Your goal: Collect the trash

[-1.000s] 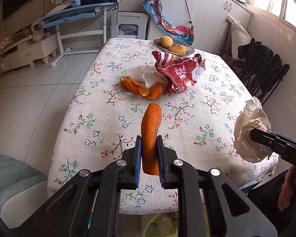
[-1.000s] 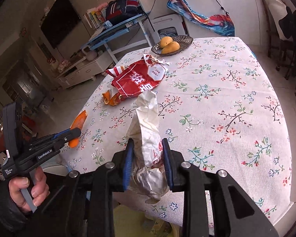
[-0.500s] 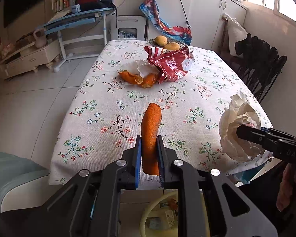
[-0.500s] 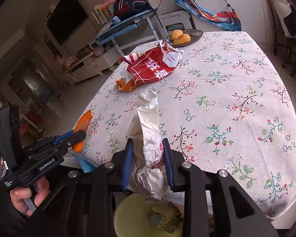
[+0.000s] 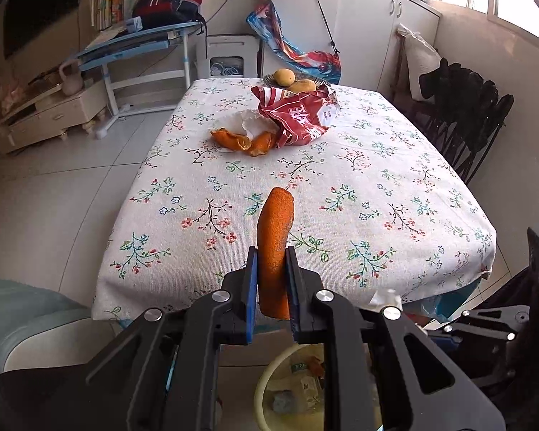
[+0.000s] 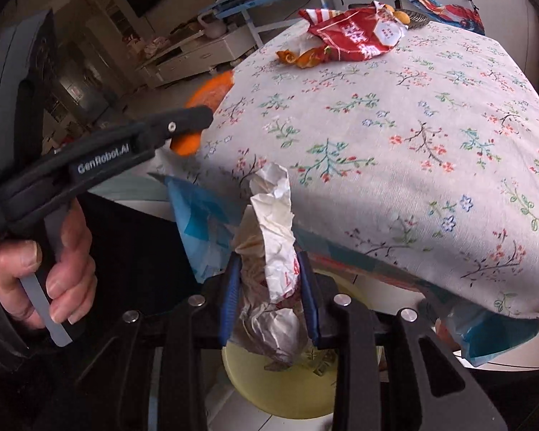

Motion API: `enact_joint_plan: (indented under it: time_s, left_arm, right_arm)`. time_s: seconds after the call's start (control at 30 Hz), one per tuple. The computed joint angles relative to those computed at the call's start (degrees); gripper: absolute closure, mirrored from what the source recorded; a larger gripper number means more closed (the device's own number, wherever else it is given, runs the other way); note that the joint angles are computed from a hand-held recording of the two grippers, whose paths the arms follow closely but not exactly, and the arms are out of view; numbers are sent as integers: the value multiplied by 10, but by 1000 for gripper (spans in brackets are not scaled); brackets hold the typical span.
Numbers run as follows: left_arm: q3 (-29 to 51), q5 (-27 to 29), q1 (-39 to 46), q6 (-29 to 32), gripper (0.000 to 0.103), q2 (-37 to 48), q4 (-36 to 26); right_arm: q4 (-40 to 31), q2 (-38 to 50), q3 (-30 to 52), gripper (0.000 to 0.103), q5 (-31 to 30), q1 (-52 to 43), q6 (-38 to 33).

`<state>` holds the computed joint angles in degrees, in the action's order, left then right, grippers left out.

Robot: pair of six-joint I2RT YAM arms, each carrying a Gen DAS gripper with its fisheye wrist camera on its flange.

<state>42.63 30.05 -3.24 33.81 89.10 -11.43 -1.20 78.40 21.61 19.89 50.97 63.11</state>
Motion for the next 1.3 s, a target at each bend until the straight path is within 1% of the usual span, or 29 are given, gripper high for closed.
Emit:
enact_joint_plan:
  time_s: [0.13,0.2,0.27,0.37,0.4,0.43,0.47,0.5,0.53,0.63,0.73,0.77,0.8,0.83,0.87,0.9,0.93,0.97,1.03,1.07,1.2,1.3]
  left_arm:
    - [-12,6,7,10,89,-12,-4]
    - [-18,9,12,17,89,-17,-9]
    - [-26,11,15,26,89,-24,-12]
    - [-46,11,17,42,89,-40,-14]
    - [-53,10,17,46,89,-45,-15]
    - [-59,10,18,52,89,-50,-18]
    - [-65,10,20,58,89,-54,-23]
    - [-70,10,22,64,89,-58,-28]
    - [-78,9,23,71,88,-63,-31]
    - [-104,0,19,97,88,-80,-46]
    - [-127,-23,6,126,87,-83,-63]
    - [-134,-35,-2,136,85,-82,-70]
    - [-144,-45,-8,141,80,-84,-68]
    - [-155,-53,-13,143,69,-91,-63]
    - [-165,-57,-17,144,62,-101,-57]
    - [-174,-58,-18,142,50,-114,-51]
    - [-182,-55,-19,139,44,-130,-44]
    - [-187,-52,-19,135,42,-143,-39]
    - [-189,-44,-16,118,36,-162,-33]
    - [-188,-42,-15,107,34,-169,-32]
    - [-194,-41,-14,63,28,-190,-1]
    - [-205,-47,-15,46,25,-210,31]
  right_arm:
    - [8,76,29,64,-56,7,-7]
    - [-7,94,40,60,-59,13,-2]
    - [-10,84,34,57,-52,17,8]
    - [-19,46,15,55,-25,27,34]
    - [-28,32,10,55,-12,31,44]
    - [-39,22,10,52,8,41,60]
    - [-51,6,6,46,27,48,75]
    - [-66,-14,1,44,50,57,93]
    - [-85,-35,-3,39,74,63,109]
    - [-142,-74,-5,36,141,86,171]
    - [-216,-108,-8,32,209,114,261]
    - [-238,-121,-12,32,228,126,296]
    - [-261,-130,-10,31,246,137,331]
    - [-284,-138,-12,30,262,149,368]
    - [-289,-144,-19,30,272,148,388]
    - [-301,-156,-22,30,280,145,402]
    - [-314,-165,-26,30,287,149,424]
    - [-331,-180,-29,30,291,151,438]
    - [-337,-182,-32,29,291,150,447]
    - [-338,-191,-33,29,288,143,434]
    - [-310,-171,-29,29,277,129,393]
    - [-314,-154,-19,29,279,133,388]
